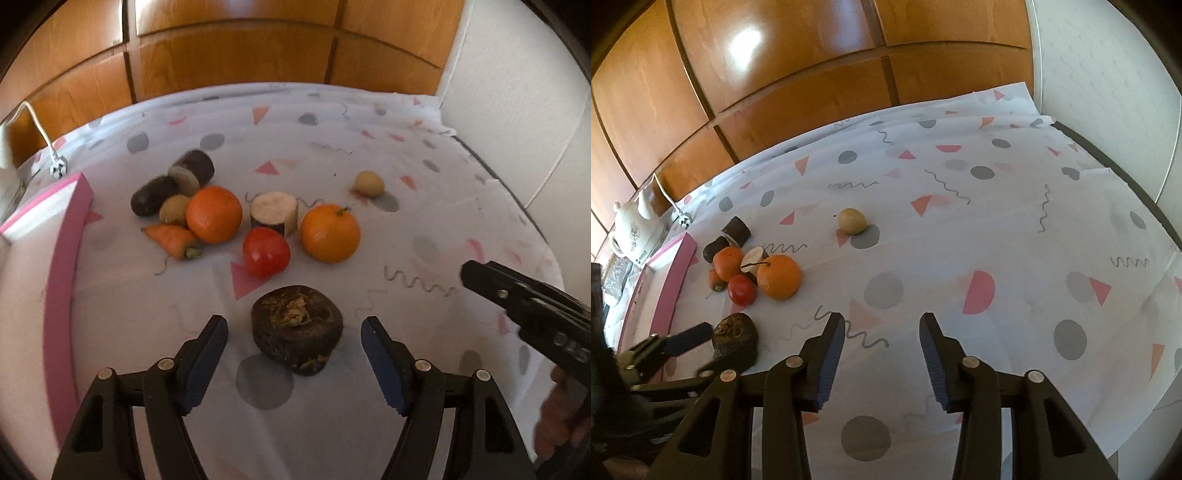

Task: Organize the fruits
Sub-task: 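Reach the left tool to the dark brown round root and close on it, then grasp the small beige potato with the right tool while the left tool lifts the brown root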

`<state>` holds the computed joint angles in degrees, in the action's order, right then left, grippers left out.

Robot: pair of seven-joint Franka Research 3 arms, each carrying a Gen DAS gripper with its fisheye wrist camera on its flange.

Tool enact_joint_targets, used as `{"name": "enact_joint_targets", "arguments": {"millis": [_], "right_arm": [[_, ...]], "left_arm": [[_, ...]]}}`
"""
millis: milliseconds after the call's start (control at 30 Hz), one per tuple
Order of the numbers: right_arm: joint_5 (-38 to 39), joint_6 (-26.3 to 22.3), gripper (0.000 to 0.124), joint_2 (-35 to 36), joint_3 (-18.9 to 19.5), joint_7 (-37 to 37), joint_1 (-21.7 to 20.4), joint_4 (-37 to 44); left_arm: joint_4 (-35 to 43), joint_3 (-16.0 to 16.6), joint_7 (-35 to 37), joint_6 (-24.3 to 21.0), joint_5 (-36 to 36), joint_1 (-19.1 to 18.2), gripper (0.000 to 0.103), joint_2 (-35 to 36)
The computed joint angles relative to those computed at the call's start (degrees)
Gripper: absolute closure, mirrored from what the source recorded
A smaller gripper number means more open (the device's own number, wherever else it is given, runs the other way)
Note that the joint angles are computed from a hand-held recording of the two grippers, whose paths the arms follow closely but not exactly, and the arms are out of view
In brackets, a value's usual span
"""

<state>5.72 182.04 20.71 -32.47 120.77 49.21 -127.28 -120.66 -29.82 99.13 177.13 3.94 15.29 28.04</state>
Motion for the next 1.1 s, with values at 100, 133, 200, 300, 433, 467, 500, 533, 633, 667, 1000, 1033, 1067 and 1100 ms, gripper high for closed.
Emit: {"name": "enact_joint_targets", "arguments": {"millis": [100,133,200,300,433,467,500,533,633,667,1000,1033,1067,1100], "right_arm": [[0.88,0.62,0.081,-0.24,3.15,-0.94,-3.1,-0.12],[1.29,0.82,0.081,-0.32,4.21,-1.35,-4.12,-0.16],[2.16,1.1,0.081,-0.46,6.67,-2.49,-6.44,-0.12],[2.85,1.58,0.081,-0.38,7.88,-4.26,-7.45,-0.03],[3.84,0.58,0.081,0.35,10.71,-6.72,-10.16,1.91],[3.75,-0.16,0.081,1.1,10.94,-6.97,-10.59,3.34],[3.55,-0.67,0.081,1.68,11.28,-7.08,-11.09,4.5],[3.29,-1.11,0.081,2.22,12.1,-7.41,-12.05,5.68],[1.36,-2.92,0.081,5.02,13.21,-8.44,-13.76,10.89],[0.48,-3.84,0.081,6.49,13.33,-8.79,-14.2,13.42],[-3.88,-13.87,0.081,16.58,19.84,-10.89,-22.93,30.57],[-4.54,-14.58,0.086,17.35,19.34,-10.18,-22.68,31.46],[-4.87,-15.09,0.092,17.95,19.38,-9.69,-22.91,32.13],[-4.77,-15.03,0.098,18.27,19.86,-9.27,-23.52,32.29]], "left_arm": [[-0.91,-1.13,0.72,2.38,1.39,1.51,0.053,0.33],[-1.25,-3.61,1.32,2.22,1.25,4.24,0.053,0.67],[-2.77,-7.76,2.19,2.84,0.93,9.29,0.053,0.85],[-6.25,-4.14,-0.74,6.81,2.34,7.68,0.053,-2.13],[-9.55,2.77,-6.4,13.86,7.92,3.83,0.053,-3.23],[-9.72,1.95,-4.43,14.42,6.24,4.48,0.053,-2.88],[-10.08,2.61,-4.99,15.16,6.83,4.05,0.053,-3.0],[-10.15,4.26,-5.53,15.8,6.94,2.44,0.052,-3.1],[-10.49,7.52,-6.72,17.93,8.34,-0.4,0.051,-3.0],[-10.45,7.79,-7.32,18.08,9.13,-0.51,0.051,-2.98],[-9.59,11.29,-14.04,18.86,15.8,-2.86,0.052,-2.68],[-9.5,10.9,-15.0,18.8,16.87,-2.22,0.052,-2.59],[-9.39,9.79,-16.3,18.55,18.2,-0.79,0.053,-2.42],[-9.17,8.61,-17.61,18.07,19.51,0.67,0.053,-2.25]]}}
